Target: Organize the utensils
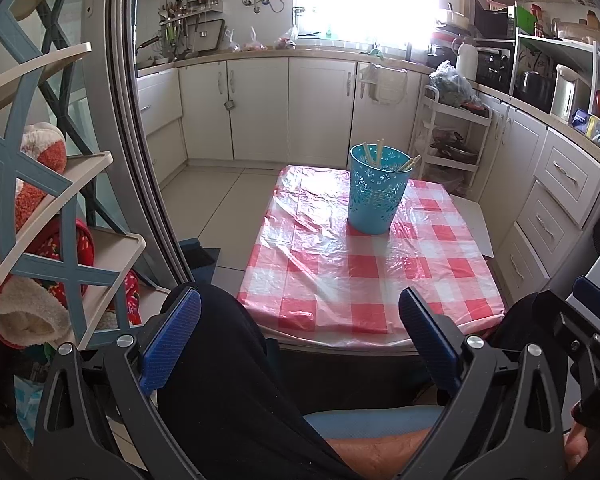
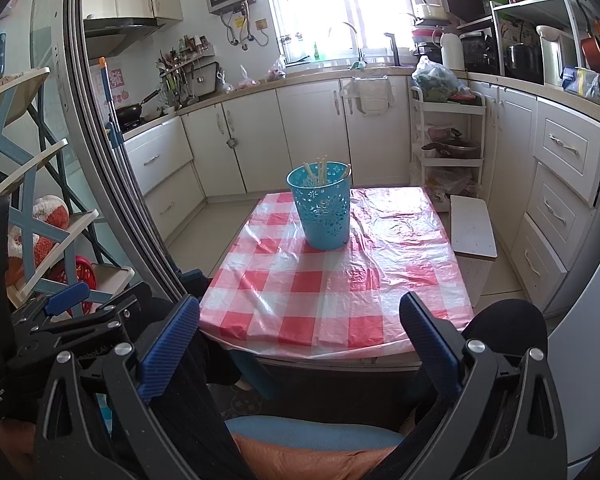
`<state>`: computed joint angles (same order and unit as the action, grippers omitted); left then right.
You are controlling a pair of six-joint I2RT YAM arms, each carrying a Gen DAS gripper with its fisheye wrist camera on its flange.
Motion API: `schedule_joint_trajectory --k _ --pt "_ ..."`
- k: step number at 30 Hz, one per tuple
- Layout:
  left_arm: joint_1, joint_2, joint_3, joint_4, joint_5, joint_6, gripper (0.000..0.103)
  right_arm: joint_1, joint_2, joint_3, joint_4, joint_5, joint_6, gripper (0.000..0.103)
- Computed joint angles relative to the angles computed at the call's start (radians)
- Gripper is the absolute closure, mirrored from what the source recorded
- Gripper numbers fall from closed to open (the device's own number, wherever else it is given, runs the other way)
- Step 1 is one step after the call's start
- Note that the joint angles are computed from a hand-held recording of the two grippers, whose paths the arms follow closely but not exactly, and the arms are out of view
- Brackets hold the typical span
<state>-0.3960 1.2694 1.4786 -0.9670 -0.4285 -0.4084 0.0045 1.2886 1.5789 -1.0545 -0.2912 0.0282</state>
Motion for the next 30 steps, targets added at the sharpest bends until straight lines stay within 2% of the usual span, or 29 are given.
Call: schedule_joint_trajectory --k 30 --pt "-0.008 0.005 -0.015 0.012 0.009 -0.008 0.008 0.003 0.008 0.001 -0.016 0.009 -0.020 0.007"
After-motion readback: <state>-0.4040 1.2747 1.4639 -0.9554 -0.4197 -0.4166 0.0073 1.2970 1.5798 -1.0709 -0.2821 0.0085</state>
